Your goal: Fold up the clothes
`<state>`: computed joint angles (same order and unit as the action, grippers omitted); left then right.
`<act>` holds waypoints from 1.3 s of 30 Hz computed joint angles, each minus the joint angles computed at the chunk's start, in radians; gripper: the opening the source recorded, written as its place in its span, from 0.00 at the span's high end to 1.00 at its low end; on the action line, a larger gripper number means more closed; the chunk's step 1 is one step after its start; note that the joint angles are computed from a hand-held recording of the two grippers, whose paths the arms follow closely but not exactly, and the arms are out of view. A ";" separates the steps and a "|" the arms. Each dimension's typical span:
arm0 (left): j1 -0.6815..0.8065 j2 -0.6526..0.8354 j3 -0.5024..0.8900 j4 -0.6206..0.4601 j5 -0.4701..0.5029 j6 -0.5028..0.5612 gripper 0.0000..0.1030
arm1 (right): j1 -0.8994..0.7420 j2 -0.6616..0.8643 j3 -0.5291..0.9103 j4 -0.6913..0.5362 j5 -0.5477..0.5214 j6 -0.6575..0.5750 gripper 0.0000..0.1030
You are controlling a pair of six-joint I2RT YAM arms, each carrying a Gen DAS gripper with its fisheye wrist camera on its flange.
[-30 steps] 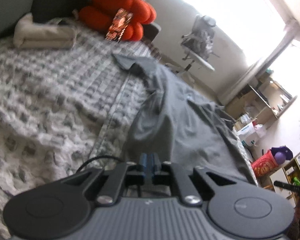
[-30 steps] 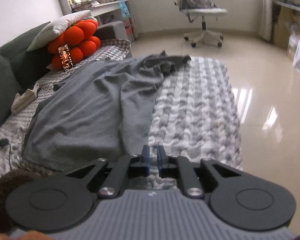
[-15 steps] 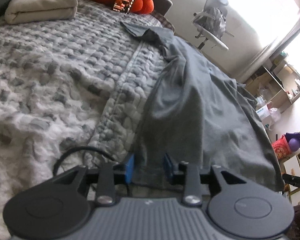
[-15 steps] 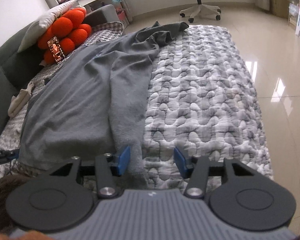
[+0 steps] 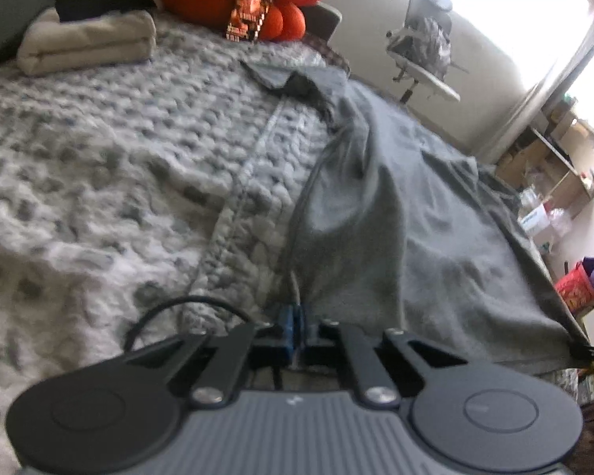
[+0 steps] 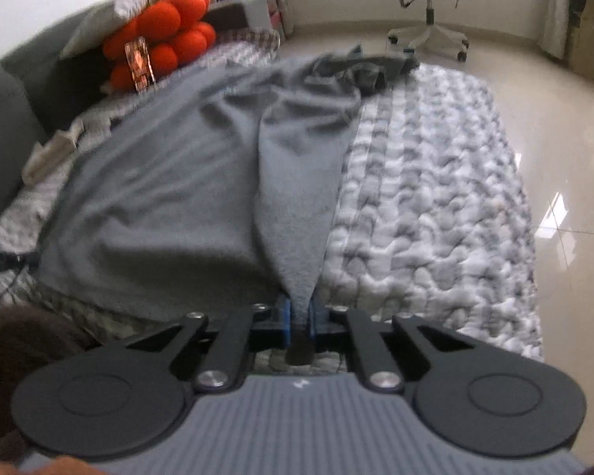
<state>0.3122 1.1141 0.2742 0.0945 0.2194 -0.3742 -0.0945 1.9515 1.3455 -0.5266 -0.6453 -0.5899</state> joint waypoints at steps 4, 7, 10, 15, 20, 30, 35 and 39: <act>0.109 -0.213 -0.009 -0.149 0.140 -0.005 0.98 | -0.048 -0.026 0.051 -0.089 -0.088 0.006 0.94; 0.177 -0.329 0.018 -0.235 0.231 -0.017 0.98 | -0.076 -0.041 0.092 -0.158 -0.150 0.002 0.94; 0.200 -0.443 0.047 -0.327 0.262 -0.018 0.98 | -0.084 -0.063 0.101 -0.178 -0.173 -0.002 0.94; 0.153 -0.433 0.088 -0.392 0.192 0.011 0.98 | -0.079 -0.067 0.115 -0.199 -0.159 -0.004 0.94; 0.078 -0.262 0.060 -0.328 0.090 0.032 0.98 | -0.054 0.018 0.133 -0.209 -0.058 -0.001 0.94; -0.052 0.103 0.019 -0.054 -0.066 0.024 0.98 | -0.040 0.163 0.147 -0.194 0.015 0.057 0.94; -0.028 0.018 0.044 -0.150 -0.039 0.025 0.96 | -0.057 0.126 0.138 -0.198 -0.011 0.087 0.85; 0.011 -0.109 0.080 -0.250 -0.003 0.023 0.83 | -0.069 0.109 0.167 -0.205 -0.044 0.122 0.51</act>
<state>0.3232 1.0054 0.3543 -0.1557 0.2160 -0.3513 -0.1633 2.0603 1.5126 -0.7314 -0.6895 -0.4677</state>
